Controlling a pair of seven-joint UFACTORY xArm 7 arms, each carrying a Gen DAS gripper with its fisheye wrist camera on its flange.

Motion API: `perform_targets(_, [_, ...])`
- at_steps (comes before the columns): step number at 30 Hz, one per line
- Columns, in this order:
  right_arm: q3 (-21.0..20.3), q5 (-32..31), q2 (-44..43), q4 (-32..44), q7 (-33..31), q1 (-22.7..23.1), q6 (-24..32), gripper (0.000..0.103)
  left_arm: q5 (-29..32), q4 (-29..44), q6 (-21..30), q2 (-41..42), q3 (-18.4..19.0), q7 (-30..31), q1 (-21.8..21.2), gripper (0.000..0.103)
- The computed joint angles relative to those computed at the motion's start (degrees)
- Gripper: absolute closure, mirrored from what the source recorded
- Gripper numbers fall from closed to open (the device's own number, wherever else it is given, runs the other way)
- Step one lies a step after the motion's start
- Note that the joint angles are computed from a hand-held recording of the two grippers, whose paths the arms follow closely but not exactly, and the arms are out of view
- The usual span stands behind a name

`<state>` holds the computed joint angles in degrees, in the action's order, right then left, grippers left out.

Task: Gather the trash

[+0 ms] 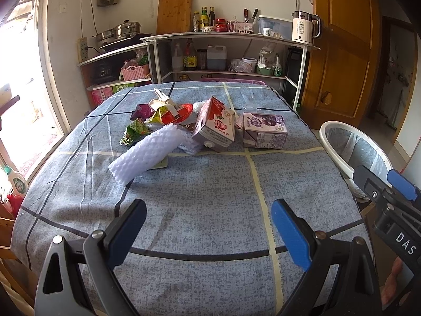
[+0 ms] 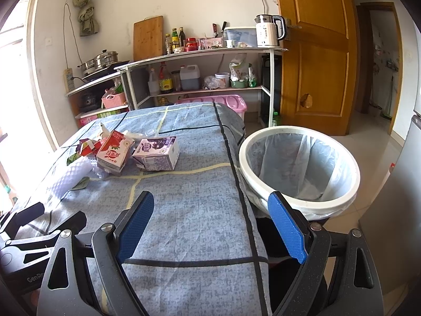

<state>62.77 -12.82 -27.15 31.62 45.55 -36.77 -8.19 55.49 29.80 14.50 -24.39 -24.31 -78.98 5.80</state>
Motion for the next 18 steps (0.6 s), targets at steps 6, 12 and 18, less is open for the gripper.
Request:
perform_targets(6, [-0.5, 0.0, -0.3, -0.2, -0.1, 0.7, 0.1, 0.014, -0.8, -0.2, 0.4, -0.7, 0.2, 0.5, -0.6, 0.006])
perform_targets(12, [-0.8, 0.1, -0.6, -0.2, 0.0, 1.0, 0.2, 0.014, -1.4, -0.3, 0.3, -0.9, 0.0, 1.0, -0.3, 0.006])
perform_targets(18, [-1.5, 0.0, -0.3, -0.3, -0.4, 1.6, 0.1, 0.014, -2.1, -0.4, 0.4, -1.3, -0.2, 1.5, -0.2, 0.006])
